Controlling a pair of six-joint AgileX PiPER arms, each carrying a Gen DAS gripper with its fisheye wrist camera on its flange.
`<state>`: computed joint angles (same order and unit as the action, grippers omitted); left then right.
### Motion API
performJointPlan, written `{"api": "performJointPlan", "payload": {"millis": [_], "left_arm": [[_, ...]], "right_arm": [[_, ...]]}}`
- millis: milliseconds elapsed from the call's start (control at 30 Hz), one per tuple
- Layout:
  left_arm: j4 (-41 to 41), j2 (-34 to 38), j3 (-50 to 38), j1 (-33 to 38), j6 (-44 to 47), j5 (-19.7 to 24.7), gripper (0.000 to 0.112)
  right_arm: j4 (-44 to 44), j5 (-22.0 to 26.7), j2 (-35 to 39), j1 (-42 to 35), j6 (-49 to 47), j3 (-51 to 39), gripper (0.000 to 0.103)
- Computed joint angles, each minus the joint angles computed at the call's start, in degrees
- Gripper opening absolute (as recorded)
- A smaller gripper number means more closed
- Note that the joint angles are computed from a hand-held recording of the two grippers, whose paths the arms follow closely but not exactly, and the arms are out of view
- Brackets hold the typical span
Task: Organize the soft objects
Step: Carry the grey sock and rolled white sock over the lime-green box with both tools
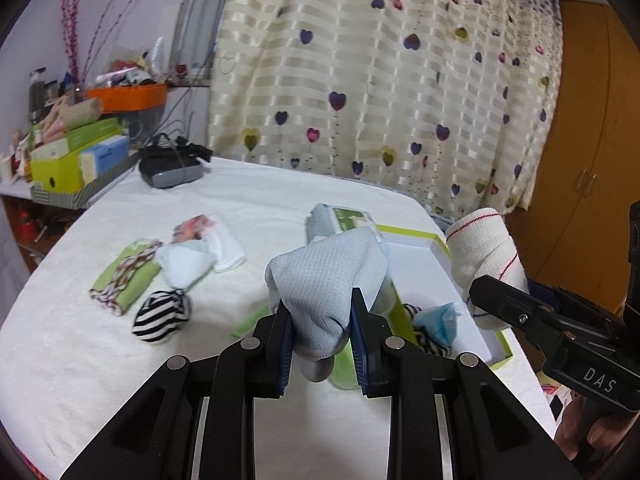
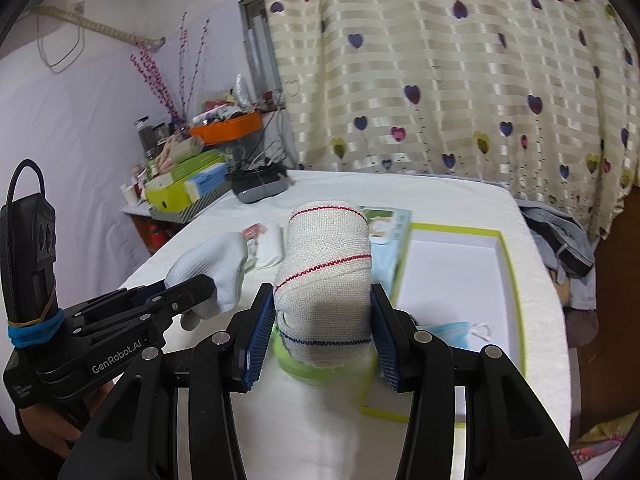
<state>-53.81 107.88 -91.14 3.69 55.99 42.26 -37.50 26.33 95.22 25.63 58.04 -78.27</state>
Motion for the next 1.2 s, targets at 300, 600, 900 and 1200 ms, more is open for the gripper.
{"api": "performJointPlan", "payload": {"millis": [300,600,900,1200], "left_arm": [[-0.1,-0.5,0.2,-4.0,0.4,0.3,0.024],[1.2,0.5,-0.3,-7.4,-0.5,0.2,0.024],[3.4,2.6,-1.7,-10.7,-2.1,0.6,0.024],[4.2,4.2,-2.1,-12.5,-2.0,1.8,0.024]], "right_arm": [[-2.7,-0.3,-3.3,-2.4,3.9,4.5,0.047],[-2.2,-1.5,-4.7,-4.9,4.2,7.5,0.048],[-0.1,-2.4,-6.3,-9.8,3.5,12.0,0.048],[10.1,-1.3,-3.4,-14.0,-6.0,13.1,0.048]]}}
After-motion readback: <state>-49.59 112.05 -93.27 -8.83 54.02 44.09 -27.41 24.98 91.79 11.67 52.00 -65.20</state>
